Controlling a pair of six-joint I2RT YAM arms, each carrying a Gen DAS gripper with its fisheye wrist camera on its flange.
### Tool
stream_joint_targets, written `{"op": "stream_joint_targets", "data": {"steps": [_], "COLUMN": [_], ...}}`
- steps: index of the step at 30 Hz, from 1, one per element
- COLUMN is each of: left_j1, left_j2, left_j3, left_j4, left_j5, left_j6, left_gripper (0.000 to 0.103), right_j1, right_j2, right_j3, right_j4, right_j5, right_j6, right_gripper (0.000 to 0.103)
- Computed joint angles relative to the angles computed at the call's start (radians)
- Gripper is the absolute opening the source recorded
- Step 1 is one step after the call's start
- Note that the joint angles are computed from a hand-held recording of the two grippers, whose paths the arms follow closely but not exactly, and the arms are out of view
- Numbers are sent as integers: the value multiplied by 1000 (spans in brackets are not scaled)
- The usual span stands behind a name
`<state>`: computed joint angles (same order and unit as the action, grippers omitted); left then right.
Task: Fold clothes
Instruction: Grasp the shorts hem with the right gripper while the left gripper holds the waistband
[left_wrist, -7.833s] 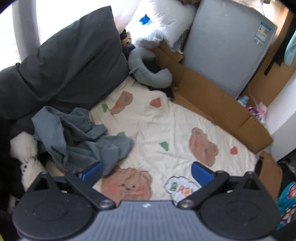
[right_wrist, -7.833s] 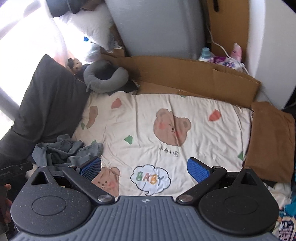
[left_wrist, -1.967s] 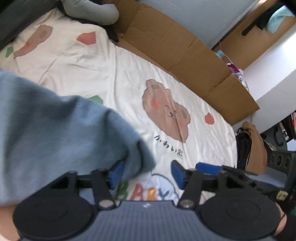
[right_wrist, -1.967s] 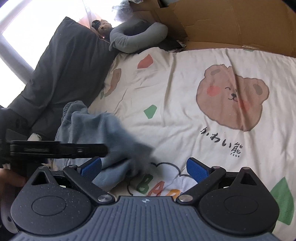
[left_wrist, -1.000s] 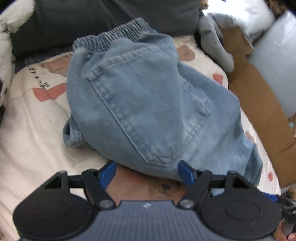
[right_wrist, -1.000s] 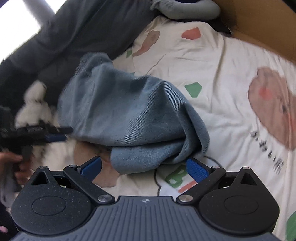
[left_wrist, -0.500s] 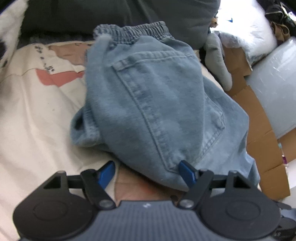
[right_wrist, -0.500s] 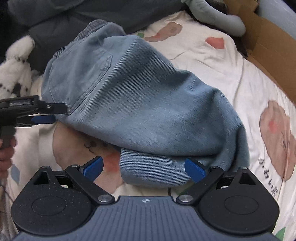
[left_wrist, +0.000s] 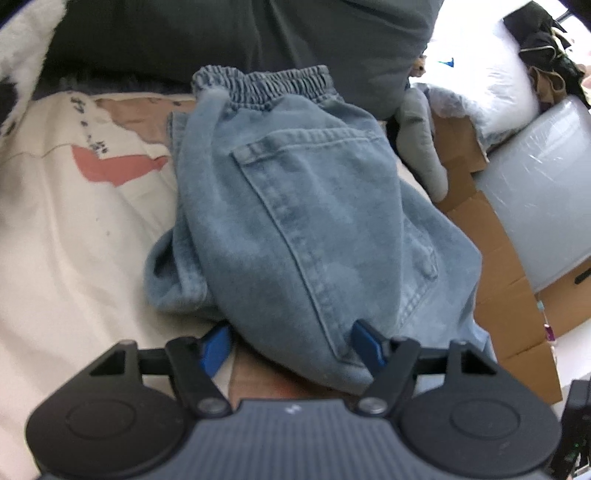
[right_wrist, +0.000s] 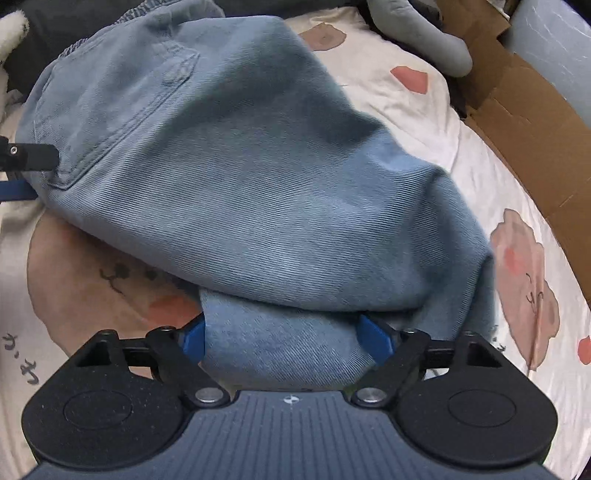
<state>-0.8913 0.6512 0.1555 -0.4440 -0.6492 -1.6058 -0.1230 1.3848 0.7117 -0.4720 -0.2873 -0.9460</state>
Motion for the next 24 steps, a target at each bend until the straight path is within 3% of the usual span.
{"op": "stream_joint_targets", "data": {"steps": [3,6,8,9,11,12,18,24], "left_j1": [14,17,25,26,27,27,76,316], "left_j2": [-1,12,-10,-37,-84,-107,-144,-63], "left_j3": [-13,-9,4,12,33,48,159,263], "left_j4": [21,40,22,0,-45,-68,-81,62], "left_j5": [-3,-6,9,16,25,24,18,176], "left_j6": [-1,7,22,30,46,56,191,440], "left_gripper": [73,66,49,45,22,18,11,9], "right_j1": [-57,-96,-97,-94,-108,-119,-185,-235], "right_j2": [43,107,128,132,145,156,204,251], "right_j3": [55,126,147,153,190,218,371,495], "right_j4": [-26,-59,-67,-69,-105,-140,-300,-387], "right_j5": [-25,-40,-49,-55,-76,-86,-157,-212], "right_j6": [-51,-66,-71,-74,-92,-101,-157,-180], "right_gripper": [80,63,49,46,37,35,25,22]}}
